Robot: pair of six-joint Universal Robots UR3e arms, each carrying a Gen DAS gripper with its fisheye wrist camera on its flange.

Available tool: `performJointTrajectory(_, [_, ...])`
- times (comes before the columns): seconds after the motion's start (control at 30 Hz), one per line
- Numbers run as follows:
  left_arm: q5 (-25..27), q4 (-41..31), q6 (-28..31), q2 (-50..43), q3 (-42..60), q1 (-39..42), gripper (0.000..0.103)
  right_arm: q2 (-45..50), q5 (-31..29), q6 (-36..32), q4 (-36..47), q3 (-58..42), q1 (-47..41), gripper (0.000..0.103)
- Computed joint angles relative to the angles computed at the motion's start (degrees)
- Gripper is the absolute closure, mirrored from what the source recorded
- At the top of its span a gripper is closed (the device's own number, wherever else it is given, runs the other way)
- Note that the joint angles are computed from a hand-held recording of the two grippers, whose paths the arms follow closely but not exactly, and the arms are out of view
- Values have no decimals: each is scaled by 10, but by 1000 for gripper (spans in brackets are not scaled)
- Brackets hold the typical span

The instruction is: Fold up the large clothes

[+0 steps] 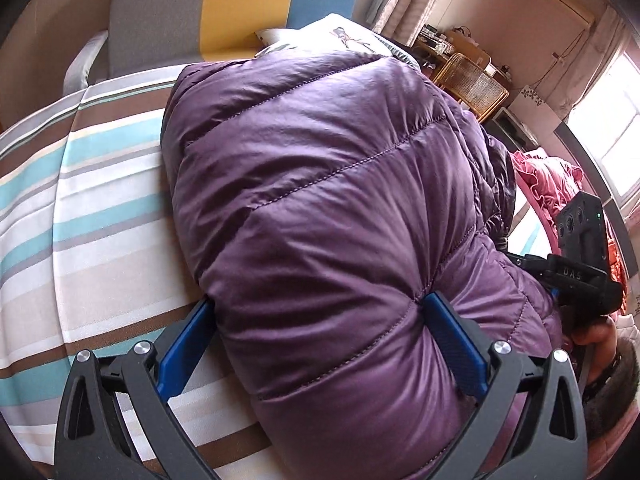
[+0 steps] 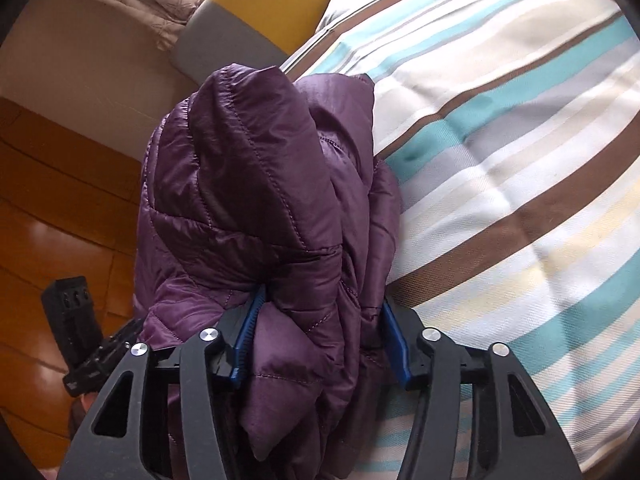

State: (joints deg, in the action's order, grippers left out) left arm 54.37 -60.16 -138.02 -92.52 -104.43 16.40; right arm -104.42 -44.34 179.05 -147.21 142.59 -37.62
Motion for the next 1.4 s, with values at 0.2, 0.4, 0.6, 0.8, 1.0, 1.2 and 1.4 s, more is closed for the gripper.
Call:
performJointTrajectory(0.2, [-9,-2,19,20,-17,2,14,20,26,3,-58,26,-8,68])
performJointTrajectory(0.4, [-19,-9,41,68,-39,12,35,-10,7,14,-87,28,15,76])
performJointTrajectory(0.6, [-46,-7,78,121,-74,45,46,-46,13,28,-114,47,23,78])
performJointTrajectory(0.8, [-72,-21,114,174,-93,96,49,19,21,95,-233,35,74,78])
performJointTrajectory(1.0, [-98,-38,136,172,-64,158,49,130,-15,183,-356,-35,165,78])
performJointTrajectory(1.2, [-107,-33,137,107,0,215,49,286,-81,261,-397,-215,293,78])
performJointTrajectory(1.4, [-107,12,109,-8,97,260,49,437,-132,282,-318,-461,388,78])
